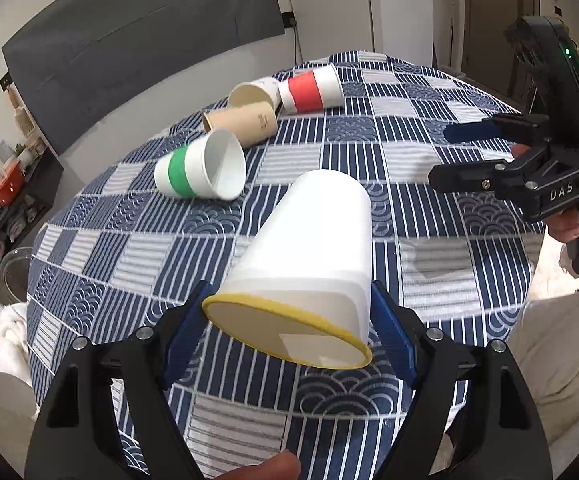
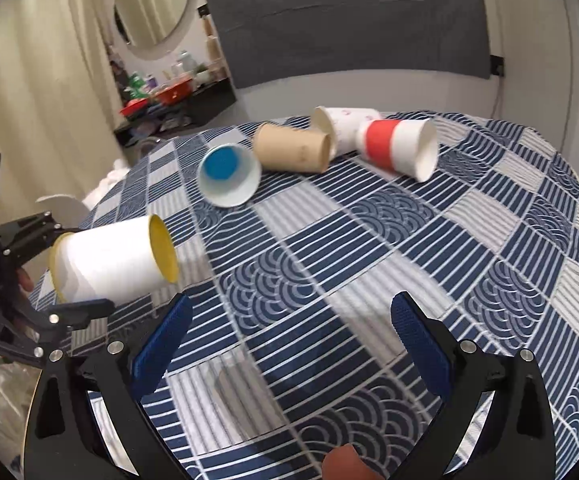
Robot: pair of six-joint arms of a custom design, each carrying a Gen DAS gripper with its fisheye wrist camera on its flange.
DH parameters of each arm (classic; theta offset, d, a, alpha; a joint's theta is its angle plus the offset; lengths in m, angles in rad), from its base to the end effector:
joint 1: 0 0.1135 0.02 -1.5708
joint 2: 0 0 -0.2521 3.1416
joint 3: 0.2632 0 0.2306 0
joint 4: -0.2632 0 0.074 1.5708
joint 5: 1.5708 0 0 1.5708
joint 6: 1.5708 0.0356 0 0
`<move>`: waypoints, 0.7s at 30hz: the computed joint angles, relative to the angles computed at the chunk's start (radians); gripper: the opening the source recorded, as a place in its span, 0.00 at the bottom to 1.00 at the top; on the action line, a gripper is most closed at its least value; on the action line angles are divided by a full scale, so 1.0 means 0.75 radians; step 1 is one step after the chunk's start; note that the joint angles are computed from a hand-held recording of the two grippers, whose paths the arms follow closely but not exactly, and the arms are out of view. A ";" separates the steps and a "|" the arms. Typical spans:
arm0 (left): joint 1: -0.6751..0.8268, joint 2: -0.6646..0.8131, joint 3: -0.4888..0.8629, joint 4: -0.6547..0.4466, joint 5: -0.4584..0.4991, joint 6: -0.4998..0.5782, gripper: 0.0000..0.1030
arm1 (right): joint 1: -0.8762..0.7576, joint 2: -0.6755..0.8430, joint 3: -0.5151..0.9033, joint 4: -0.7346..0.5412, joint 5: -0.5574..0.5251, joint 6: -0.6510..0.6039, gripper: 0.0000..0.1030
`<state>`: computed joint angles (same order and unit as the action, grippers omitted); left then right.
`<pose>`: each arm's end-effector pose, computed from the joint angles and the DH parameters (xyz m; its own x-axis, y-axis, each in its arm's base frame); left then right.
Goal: Flip cup upside down
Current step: 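Carry the yellow-rimmed cup with the left gripper, rotating it rim-down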
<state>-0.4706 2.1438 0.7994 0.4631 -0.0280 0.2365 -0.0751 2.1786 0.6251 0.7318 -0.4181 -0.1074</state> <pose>0.2989 -0.1509 0.0373 -0.5661 0.5508 -0.6134 0.5863 0.7920 0.1700 0.3006 -0.0081 0.0208 -0.7038 -0.0453 -0.7089 -0.2842 0.9326 0.2226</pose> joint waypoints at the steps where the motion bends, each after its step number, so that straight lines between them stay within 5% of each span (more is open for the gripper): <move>1: 0.005 0.010 -0.008 0.012 0.010 0.004 0.75 | 0.010 0.009 -0.003 0.004 -0.009 -0.008 0.93; 11: 0.029 0.116 0.046 0.019 0.153 0.059 0.76 | 0.030 0.107 -0.015 0.061 -0.044 -0.110 0.93; 14: 0.041 0.151 0.101 -0.009 0.184 0.064 0.96 | 0.036 0.129 -0.007 0.077 -0.037 -0.131 0.93; 21: 0.025 0.107 -0.006 0.102 0.128 0.106 0.94 | 0.033 0.152 -0.017 0.132 -0.045 -0.194 0.93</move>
